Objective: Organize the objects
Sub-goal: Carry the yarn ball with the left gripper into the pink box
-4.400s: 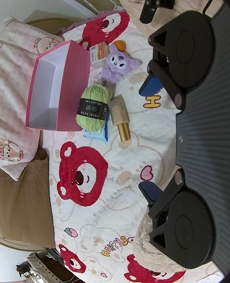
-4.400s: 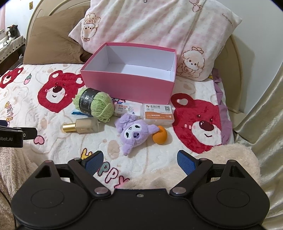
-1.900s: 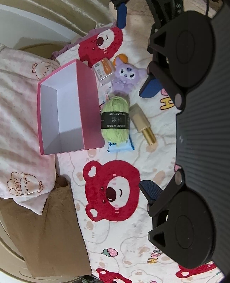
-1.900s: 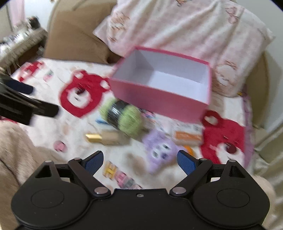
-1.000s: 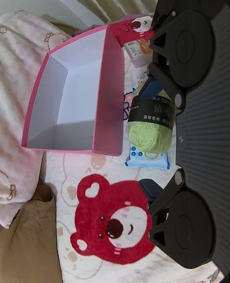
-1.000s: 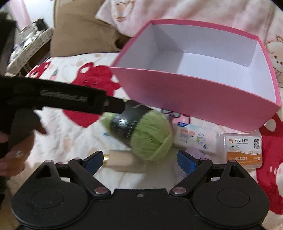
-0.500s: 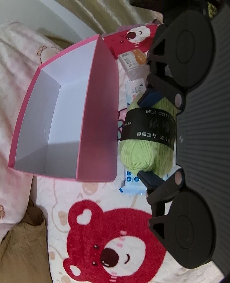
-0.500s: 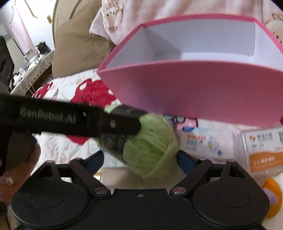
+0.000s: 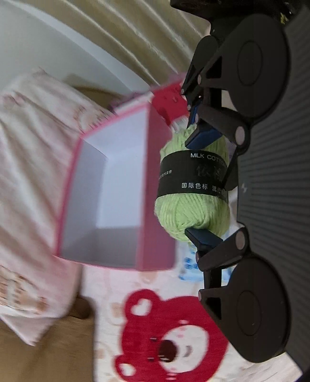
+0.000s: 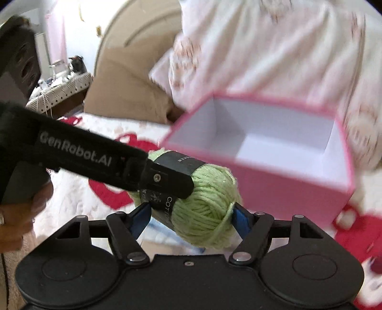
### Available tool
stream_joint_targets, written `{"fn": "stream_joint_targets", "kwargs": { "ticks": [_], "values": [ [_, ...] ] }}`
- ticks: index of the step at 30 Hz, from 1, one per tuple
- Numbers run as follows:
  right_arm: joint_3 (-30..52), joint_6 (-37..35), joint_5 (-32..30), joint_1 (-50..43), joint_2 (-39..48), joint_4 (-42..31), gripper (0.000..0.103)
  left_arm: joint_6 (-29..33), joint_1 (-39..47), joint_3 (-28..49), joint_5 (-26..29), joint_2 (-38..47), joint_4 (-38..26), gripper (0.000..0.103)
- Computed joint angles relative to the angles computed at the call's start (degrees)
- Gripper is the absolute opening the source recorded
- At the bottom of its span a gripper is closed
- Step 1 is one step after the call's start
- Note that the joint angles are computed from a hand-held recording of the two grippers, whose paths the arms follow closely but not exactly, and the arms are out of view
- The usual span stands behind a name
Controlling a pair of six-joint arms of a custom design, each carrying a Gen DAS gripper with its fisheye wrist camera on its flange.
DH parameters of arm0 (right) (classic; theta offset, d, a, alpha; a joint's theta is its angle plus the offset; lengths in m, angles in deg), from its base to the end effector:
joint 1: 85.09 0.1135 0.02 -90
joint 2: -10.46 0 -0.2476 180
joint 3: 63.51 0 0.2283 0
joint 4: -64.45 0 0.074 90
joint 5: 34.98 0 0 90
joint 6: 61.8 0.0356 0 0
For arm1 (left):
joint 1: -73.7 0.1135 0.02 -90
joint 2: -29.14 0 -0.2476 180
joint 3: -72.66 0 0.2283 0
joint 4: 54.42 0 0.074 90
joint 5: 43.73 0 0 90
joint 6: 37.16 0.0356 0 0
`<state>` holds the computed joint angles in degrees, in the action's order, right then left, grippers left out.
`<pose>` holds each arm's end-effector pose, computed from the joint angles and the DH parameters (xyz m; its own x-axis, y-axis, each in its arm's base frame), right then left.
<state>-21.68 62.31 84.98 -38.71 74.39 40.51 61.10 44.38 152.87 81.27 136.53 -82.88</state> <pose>0.1477 0.1293 0.1745 -0.6288 0.0445 -0.7763 -0.0428 0.9949 0.0916 0.2998 -0.1918 0.1603 -0.6141 0.4799 -0.6266 0.7797 0.4919 -0.3875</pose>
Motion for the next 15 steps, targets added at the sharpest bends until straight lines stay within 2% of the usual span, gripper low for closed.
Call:
{"fn": "stream_joint_targets", "kwargs": {
  "ticks": [4, 8, 11, 15],
  "values": [
    [2.96, -7.19, 2.35, -1.62, -7.47, -5.62, 0.076, -0.19, -1.88, 3.74, -0.57, -4.08, -3.59, 0.07],
    [5.75, -16.47, -0.3, -8.53, -11.67, -8.42, 0.076, -1.64, -5.18, 13.39, -2.59, -2.19, -9.35, 0.07],
    [7.91, -24.02, -5.64, -16.79, -12.43, -8.9, 0.076, -4.05, -7.53, 21.55, -4.22, 2.12, -11.99, 0.07],
    [11.52, -31.49, -17.9, -31.27, -8.32, -7.82, 0.076, -9.53, -10.13, 35.58, -5.77, 11.78, -17.09, 0.07]
  ]
}}
